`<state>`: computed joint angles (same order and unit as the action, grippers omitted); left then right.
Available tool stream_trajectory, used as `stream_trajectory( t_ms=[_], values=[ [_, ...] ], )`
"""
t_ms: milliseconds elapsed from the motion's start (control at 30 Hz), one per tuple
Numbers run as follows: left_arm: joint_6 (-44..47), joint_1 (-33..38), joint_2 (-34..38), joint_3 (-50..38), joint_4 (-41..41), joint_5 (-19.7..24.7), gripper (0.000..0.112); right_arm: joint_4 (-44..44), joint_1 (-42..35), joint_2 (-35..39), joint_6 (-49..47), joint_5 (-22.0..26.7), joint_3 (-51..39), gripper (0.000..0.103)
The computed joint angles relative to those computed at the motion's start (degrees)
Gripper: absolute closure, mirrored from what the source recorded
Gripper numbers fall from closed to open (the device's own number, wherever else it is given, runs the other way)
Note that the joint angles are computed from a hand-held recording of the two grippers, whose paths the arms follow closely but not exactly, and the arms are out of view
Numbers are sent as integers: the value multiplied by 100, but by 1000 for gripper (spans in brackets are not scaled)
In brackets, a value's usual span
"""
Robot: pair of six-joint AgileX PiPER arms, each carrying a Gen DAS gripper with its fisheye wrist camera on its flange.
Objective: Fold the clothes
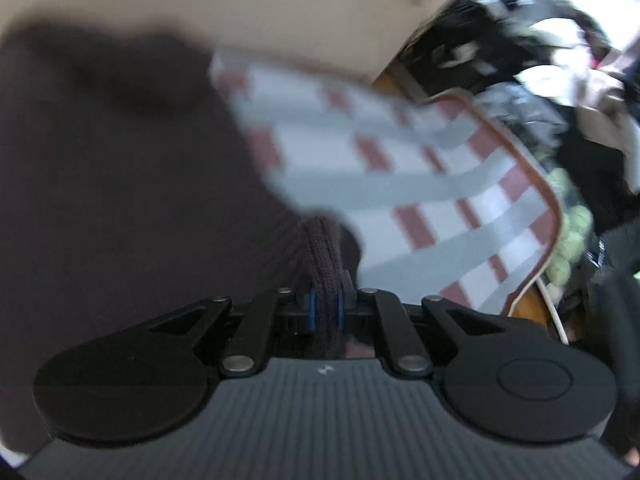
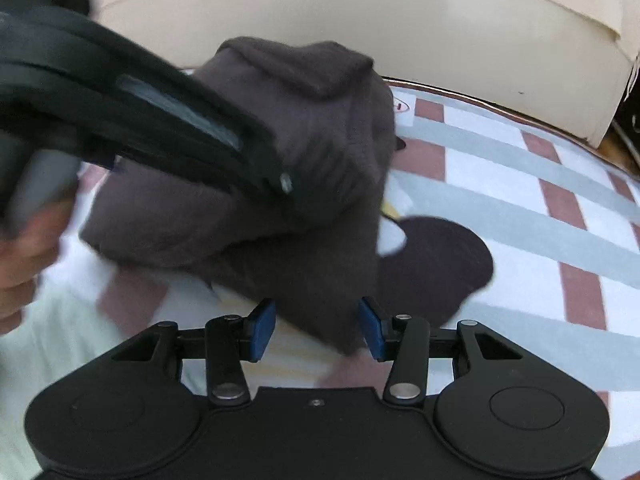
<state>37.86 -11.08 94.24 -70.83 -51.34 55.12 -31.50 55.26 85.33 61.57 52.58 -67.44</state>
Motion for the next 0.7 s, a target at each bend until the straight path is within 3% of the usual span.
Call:
stream_trajectory(
  t_ms=[133, 200, 233, 267, 333, 400, 467, 567, 700],
  values=[
    [108, 232, 277, 232, -316, 30, 97, 21, -114, -775, 612, -728, 848, 51],
    [59, 408, 367, 48, -397, 439, 78, 34, -212, -1029, 926, -1065, 1109, 51],
    [67, 490, 354, -23, -468, 643, 62, 37, -261, -1151, 1084, -1227, 1231, 51],
    [194, 599, 265, -17, -622, 797, 55, 14, -291, -1247, 1217, -1446, 1331, 51],
    [798, 913, -204, 372, -1119, 568, 54, 32, -358, -1386, 1358, -1941, 1504, 51],
    [1407, 1226, -671, 723, -1562, 235, 41, 281, -474, -1406, 1176, -2480, 1621, 37],
    [1529, 1373, -793, 736, -1155, -134, 40, 263, -456, -1224, 1313, -2588, 1546, 33],
    [1343, 1591, -835, 703, -165, -464, 41, -406, -466, -1088, 2622, -2652, 1605, 33],
    [1599, 2317, -682, 1062, 102, -289, 41, -739, -877, -1208, 3755, -3252, 1935, 33]
  ],
)
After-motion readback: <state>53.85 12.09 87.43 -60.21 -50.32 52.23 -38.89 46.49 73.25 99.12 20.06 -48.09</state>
